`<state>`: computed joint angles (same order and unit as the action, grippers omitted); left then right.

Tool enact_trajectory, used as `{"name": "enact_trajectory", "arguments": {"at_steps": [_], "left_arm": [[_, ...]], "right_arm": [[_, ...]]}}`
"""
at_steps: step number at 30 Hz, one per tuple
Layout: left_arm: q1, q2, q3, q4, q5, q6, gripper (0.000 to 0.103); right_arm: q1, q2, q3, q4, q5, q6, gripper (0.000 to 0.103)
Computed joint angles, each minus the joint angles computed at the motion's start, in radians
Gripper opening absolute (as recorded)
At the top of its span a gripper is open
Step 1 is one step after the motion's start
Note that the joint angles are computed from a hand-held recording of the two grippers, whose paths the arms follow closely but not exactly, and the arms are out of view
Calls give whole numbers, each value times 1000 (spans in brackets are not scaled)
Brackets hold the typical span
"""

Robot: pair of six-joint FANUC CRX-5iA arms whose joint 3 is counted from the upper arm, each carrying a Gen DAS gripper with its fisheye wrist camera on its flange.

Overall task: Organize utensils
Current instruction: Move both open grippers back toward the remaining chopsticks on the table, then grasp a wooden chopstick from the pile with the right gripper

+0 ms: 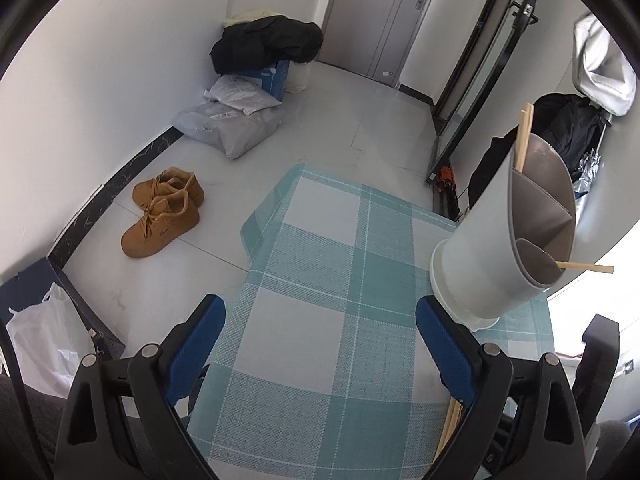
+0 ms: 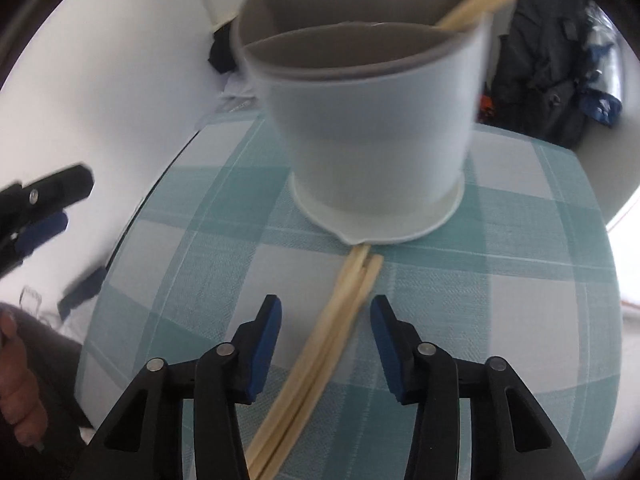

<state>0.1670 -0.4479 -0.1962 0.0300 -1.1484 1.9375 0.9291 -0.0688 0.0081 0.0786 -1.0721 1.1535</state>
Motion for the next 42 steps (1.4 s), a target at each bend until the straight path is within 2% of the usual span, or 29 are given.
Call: {"name": "enact_trajectory", "arguments": {"at_steps": [3,9,14,24,32,37,42], "left_arm": [[17,-2,-4,13,-9,3,94],[40,-15,-15,37,-7,3,94],[35,-17,-14,31,-5,-1,94],[56,-19,-21,43,-25,-9,94],[51,-17,-18,43,-30,-11,94],[49,-14,-15,42,-31,-12,94],[46,-11,-14,38,-31,-8,94]], "right_arm": [[45,-9,-20,50,-9,21,24],[97,-68,-61,35,-27,68,20],[95,-95,-55,-28,-55,106,20],[50,-106,-39,-59,-88,71,22],[-37,-70,25,-153,-107,85,22],[-93,-41,73,-189,-162,49,22],[-95,-17,105,-215,-189,-25,25]]}}
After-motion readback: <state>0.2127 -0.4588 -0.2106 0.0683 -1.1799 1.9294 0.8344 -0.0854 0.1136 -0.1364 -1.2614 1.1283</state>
